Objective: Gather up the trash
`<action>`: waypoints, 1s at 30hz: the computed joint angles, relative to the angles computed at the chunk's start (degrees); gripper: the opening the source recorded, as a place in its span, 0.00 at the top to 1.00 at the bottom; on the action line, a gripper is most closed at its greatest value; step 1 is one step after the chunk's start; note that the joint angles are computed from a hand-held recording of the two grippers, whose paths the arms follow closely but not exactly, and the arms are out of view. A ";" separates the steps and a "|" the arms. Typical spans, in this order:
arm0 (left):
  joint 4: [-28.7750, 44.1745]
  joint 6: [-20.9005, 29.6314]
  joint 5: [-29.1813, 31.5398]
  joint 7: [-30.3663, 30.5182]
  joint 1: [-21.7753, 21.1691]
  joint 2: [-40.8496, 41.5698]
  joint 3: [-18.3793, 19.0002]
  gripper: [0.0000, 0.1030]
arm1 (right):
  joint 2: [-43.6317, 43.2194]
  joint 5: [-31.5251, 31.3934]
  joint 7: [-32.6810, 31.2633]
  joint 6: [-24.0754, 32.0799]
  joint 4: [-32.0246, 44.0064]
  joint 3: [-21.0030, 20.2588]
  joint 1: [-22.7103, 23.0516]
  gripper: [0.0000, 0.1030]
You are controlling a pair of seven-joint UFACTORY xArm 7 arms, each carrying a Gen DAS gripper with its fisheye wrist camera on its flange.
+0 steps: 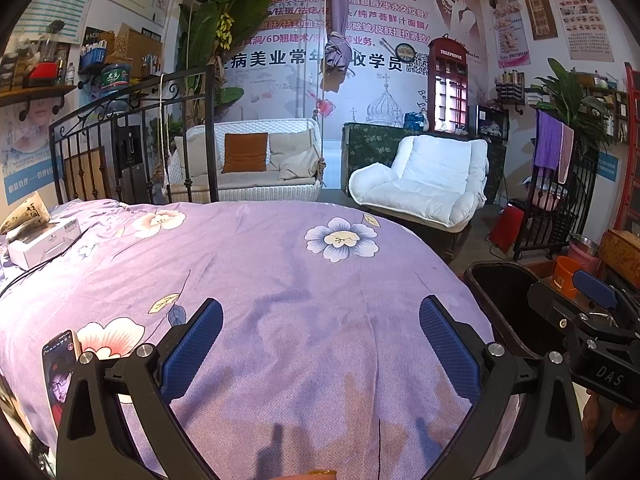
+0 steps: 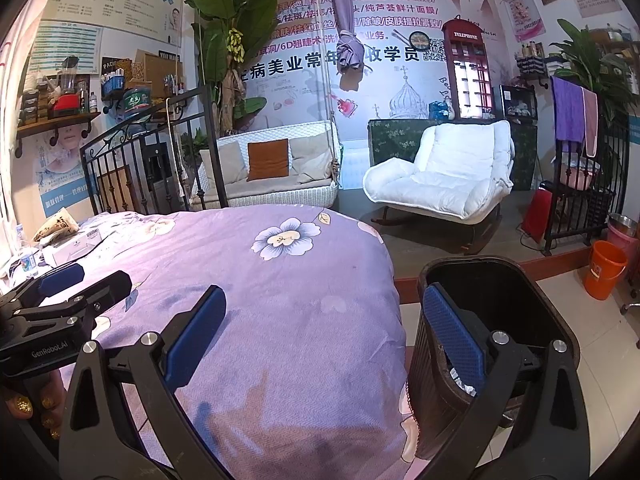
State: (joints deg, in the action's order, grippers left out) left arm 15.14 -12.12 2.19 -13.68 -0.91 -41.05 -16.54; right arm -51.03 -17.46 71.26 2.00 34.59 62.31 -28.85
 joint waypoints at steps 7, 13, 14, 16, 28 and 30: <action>0.08 -0.04 0.17 0.02 -0.05 0.14 0.24 0.05 | 0.10 -0.11 0.00 0.15 0.05 -0.23 0.14 0.05; 0.01 -0.03 0.18 0.08 -0.18 0.02 0.35 0.05 | 0.19 -0.22 -0.09 0.23 0.09 -0.39 0.26 0.05; 0.03 -0.03 0.13 0.02 -0.06 0.03 0.19 0.05 | 0.23 -0.22 -0.09 0.27 0.11 -0.42 0.29 0.05; 0.05 0.08 0.10 -0.07 -0.05 -0.01 0.10 0.05 | 0.24 -0.22 -0.04 0.34 0.15 -0.42 0.30 0.05; -0.04 -0.21 0.28 0.04 0.91 0.17 -0.68 0.05 | 0.39 -0.41 -0.16 0.44 0.13 -0.82 0.58 0.05; 0.02 0.01 0.30 0.07 0.34 0.41 -0.13 0.05 | 0.34 -0.37 -0.03 0.49 0.19 -0.65 0.56 0.05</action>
State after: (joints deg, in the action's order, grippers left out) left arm 15.16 -12.11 2.50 -13.62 -0.57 -40.64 -16.67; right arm -50.70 -17.84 71.22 2.49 34.77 61.66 -28.29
